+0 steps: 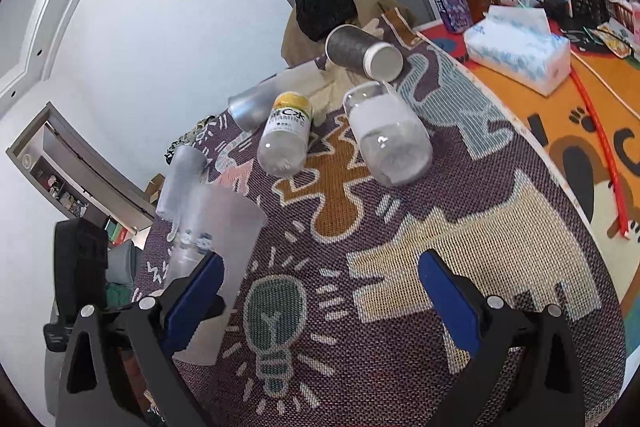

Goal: Flip cup upright
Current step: 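Lift the frosted cup with the left gripper and rotate it toward the right gripper, then grasp the frosted cup with the right gripper while the left gripper releases it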

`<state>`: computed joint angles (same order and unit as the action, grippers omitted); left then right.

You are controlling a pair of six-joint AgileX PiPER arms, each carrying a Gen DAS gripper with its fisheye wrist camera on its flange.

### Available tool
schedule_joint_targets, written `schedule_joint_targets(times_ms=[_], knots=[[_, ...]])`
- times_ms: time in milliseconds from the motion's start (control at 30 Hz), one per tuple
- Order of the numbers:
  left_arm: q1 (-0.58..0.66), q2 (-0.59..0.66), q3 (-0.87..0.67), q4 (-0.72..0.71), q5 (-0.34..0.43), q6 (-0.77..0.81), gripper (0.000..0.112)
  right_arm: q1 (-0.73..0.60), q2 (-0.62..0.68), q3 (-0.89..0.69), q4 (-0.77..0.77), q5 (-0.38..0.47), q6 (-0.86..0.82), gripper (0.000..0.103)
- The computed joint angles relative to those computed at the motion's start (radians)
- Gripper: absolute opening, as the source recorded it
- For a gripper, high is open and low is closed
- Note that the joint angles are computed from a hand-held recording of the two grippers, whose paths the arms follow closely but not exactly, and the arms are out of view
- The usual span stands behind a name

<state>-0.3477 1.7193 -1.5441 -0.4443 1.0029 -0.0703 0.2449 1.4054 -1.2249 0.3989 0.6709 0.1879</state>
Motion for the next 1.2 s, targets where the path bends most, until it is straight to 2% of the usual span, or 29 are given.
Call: schedule_joint_targets(times_ms=[67, 200, 267, 400, 600, 800, 967, 1200], knots=[[-0.001, 0.014, -0.003, 0.014, 0.007, -0.021, 0.068, -0.007, 0.006, 0.007, 0.018, -0.003, -0.007, 0.096], [0.008, 0.001, 0.009, 0.013, -0.008, -0.016, 0.083, -0.032, 0.036, -0.005, 0.076, 0.016, -0.027, 0.096], [0.014, -0.013, 0.004, 0.019, -0.014, -0.015, 0.085, -0.046, 0.048, -0.013, 0.136, 0.028, -0.071, 0.096], [0.031, -0.048, 0.014, 0.034, -0.047, -0.026, 0.098, -0.052, 0.097, -0.066, 0.217, 0.062, -0.122, 0.096], [0.074, -0.084, 0.047, 0.015, -0.056, -0.018, 0.098, -0.066, 0.208, -0.156, 0.409, 0.150, -0.213, 0.096], [0.127, -0.134, 0.101, 0.035, -0.080, -0.025, 0.098, -0.037, 0.327, -0.263, 0.420, 0.190, -0.151, 0.096], [0.192, -0.161, 0.137, -0.005, -0.084, 0.003, 0.098, -0.023, 0.417, -0.331, 0.463, 0.227, -0.128, 0.096], [0.230, -0.182, 0.158, -0.035, -0.104, 0.021, 0.098, 0.003, 0.521, -0.444, 0.435, 0.264, -0.048, 0.095]])
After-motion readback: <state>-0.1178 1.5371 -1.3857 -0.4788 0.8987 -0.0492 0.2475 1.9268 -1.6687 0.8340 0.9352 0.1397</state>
